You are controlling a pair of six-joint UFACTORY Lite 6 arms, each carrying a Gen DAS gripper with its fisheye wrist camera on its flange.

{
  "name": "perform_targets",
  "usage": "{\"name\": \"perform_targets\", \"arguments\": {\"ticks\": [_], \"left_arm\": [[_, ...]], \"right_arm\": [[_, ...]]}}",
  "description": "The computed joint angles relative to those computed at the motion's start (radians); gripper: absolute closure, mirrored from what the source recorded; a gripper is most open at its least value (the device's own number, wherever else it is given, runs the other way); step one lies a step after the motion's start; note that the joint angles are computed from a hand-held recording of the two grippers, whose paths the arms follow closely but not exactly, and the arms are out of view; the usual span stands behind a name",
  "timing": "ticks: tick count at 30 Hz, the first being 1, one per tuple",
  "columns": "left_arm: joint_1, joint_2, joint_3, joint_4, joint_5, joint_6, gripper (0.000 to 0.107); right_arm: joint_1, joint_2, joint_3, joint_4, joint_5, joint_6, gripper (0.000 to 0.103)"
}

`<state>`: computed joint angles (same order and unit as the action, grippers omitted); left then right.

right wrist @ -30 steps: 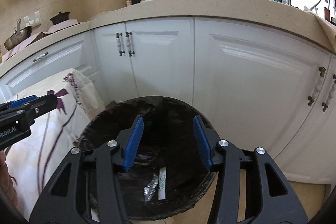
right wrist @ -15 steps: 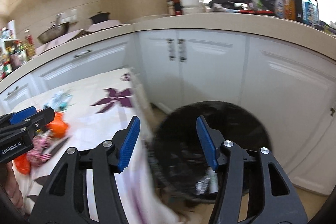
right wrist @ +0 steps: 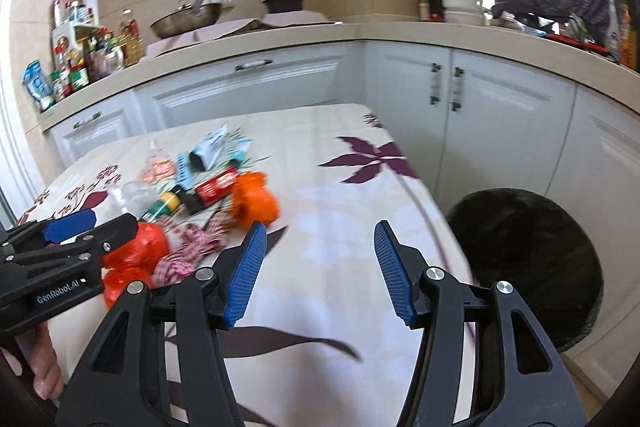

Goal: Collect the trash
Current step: 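Return to the table and grasp the orange plastic bag with the left tool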

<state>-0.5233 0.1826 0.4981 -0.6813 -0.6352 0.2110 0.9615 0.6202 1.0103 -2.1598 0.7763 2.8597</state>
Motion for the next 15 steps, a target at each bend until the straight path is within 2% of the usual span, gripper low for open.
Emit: {"name": "perform_targets", "arguments": {"ticks": [15], "left_arm": [[0.01, 0.11, 0.027, 0.125, -0.012, -0.118, 0.038]], "right_arm": [[0.008, 0.043, 0.044, 0.012, -0.039, -0.019, 0.048]]}}
